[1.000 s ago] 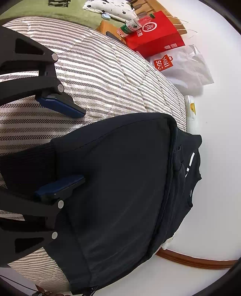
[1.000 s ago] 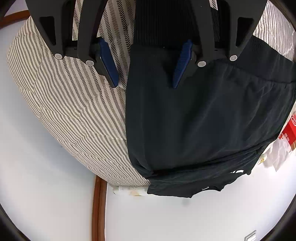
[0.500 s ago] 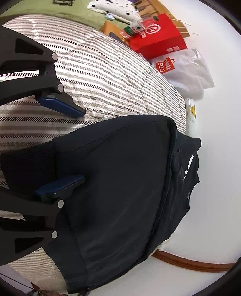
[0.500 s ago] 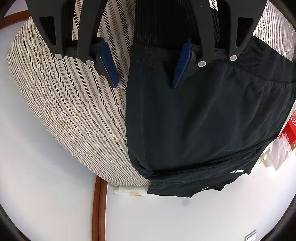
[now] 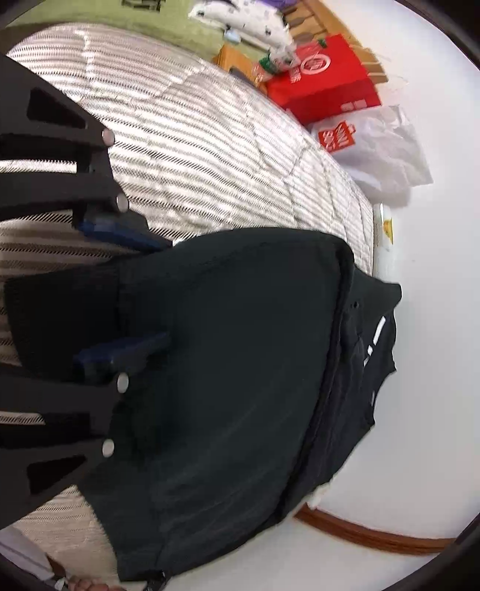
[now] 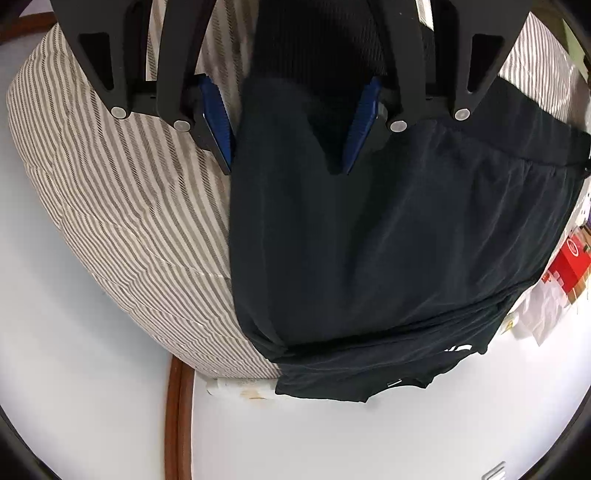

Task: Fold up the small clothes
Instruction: 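Grasp the sweatshirt hem with both grippers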

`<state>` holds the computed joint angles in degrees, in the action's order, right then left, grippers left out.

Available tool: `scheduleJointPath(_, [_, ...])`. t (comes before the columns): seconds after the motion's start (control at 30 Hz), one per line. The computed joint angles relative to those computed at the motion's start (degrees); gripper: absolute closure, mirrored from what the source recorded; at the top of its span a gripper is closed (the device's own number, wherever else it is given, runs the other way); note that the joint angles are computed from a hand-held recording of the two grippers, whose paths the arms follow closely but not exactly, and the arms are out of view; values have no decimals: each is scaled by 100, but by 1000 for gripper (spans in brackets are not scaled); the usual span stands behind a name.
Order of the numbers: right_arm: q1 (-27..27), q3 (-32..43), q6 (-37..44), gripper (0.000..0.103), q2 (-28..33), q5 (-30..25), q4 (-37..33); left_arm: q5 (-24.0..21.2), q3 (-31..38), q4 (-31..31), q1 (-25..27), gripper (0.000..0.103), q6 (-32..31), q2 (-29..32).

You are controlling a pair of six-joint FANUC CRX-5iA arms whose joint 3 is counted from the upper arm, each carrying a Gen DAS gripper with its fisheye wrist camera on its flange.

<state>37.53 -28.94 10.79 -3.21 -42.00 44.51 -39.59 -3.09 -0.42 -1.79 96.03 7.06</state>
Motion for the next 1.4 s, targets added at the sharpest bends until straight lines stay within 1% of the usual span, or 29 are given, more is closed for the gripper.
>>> scheduleJointPath(0.03, [-3,62,20,52,49,-18,-24,-17,36,-13,-6,72,48,22])
scheduleJointPath(0.07, [-12,82,51,56,60,-2,-45,-46,78,-58,-10,75,153,43])
scheduleJointPath(0.13, [-24,140,203,74,63,32,-160,-96,99,-124,8,89,289,35])
scheduleJointPath(0.17, [-21,168,251,80,61,0,-222,-64,38,-77,53,89,301,-6])
scheduleJointPath(0.2, [-42,169,279,90,26,12,-288,-6,-54,62,107,90,234,-45])
scheduleJointPath(0.23, [-82,163,348,92,-33,97,-427,50,-156,201,163,90,179,-93])
scheduleJointPath(0.33, [-126,16,286,94,-242,326,-531,92,-311,325,211,91,136,-213])
scheduleJointPath(0.47, [-31,-150,118,95,-450,361,-410,210,-615,683,307,91,-114,-461])
scheduleJointPath(0.63, [126,-372,217,95,-819,358,-527,303,-1159,1478,527,91,-703,-898])
scheduleJointPath(0.77, [375,-562,360,95,-1193,149,-557,430,-1719,2047,642,91,-1258,-1367])
scheduleJointPath(0.83, [555,-717,310,95,-1458,31,-462,526,-2068,2434,687,91,-1663,-1666])
scheduleJointPath(0.9, [724,-891,193,95,-1740,-68,-307,557,-2231,2526,683,91,-1835,-1858])
scheduleJointPath(0.97, [799,-1039,7,95,-1974,-50,-197,657,-2374,2620,660,91,-1997,-2021])
scheduleJointPath(1.07, [791,-1157,-251,95,-2117,31,-37,819,-2429,2650,606,91,-2050,-2134])
scheduleJointPath(1.17, [760,-1089,-271,95,-2072,20,21,1048,-2502,3124,600,91,-2452,-2132])
scheduleJointPath(1.3, [622,-948,-354,95,-2024,187,207,1237,-2324,3292,557,91,-2600,-1991])
scheduleJointPath(1.33, [661,-931,-388,95,-2067,146,236,1288,-2277,3302,533,91,-2595,-1965])
scheduleJointPath(1.4, [573,-798,-346,95,-2033,186,277,1357,-2162,3406,520,91,-2693,-1866])
